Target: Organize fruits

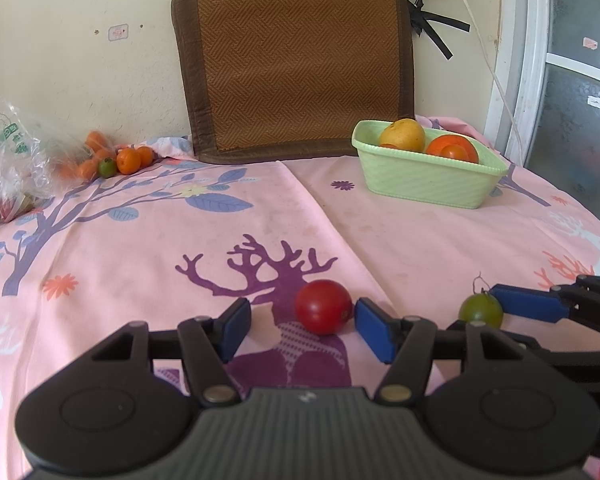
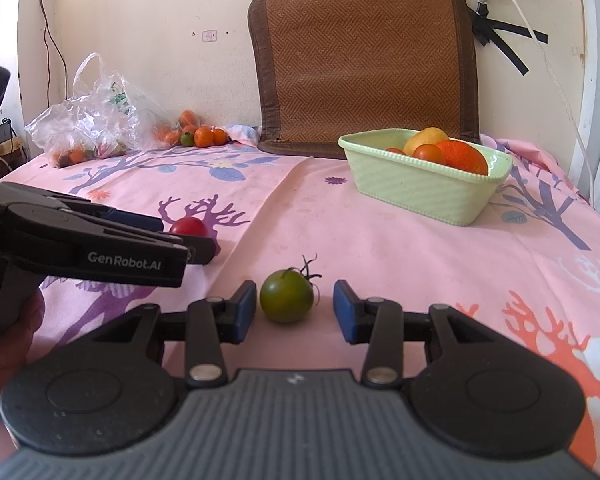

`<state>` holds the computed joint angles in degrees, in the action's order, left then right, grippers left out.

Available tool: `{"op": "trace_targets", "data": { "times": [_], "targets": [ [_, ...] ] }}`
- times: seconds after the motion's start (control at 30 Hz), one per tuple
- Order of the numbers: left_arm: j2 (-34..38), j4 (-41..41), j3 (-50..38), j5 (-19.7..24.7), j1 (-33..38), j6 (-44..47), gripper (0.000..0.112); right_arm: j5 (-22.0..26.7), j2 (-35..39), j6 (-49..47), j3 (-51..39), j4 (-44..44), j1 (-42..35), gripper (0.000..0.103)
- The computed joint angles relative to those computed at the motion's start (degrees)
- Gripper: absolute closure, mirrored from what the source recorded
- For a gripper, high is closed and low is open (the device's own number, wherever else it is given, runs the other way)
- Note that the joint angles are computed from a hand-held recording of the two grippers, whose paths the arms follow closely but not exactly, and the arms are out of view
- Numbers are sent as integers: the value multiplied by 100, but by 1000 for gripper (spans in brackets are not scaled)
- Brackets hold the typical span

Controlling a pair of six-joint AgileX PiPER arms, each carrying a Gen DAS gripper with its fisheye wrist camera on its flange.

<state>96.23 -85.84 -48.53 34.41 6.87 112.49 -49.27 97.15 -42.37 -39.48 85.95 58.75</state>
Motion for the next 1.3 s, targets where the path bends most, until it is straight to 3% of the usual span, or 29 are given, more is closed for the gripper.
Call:
{"op": "trace_targets", "data": {
  "times": [0.47,0.6,0.73,0.87,1.0,1.17,1.2,1.3],
  "targets": [
    [76,190,-134,70,30,-181,55,172,-37,-20,12,-83,-69,59],
    [20,119,-69,90,-9,40,83,189,-41,-48,18,-107,-71,73],
    [-24,193,-118,74,-132,-41,83,202,-171,284,167,-371,-153,73],
    [86,629,-752,364,-313,-874,83,-242,-443,433,341,-719,-368,73],
    [383,678,-1659,384,-824,-1354,82,-424,-551,217,259,-1225,-1051,73],
    [1183,1424,-3113,5,-1596,-2609,83,125,-249,470,-215,-2323,-2346,72],
    [1418,1747,-3482,61,-1664,-3082,83,199,-136,415,-338,-2393,-2523,72],
    [2212,2529,-4745,825,-1642,-4374,82,453,68,353,-521,-2649,-2898,71]
  ]
}}
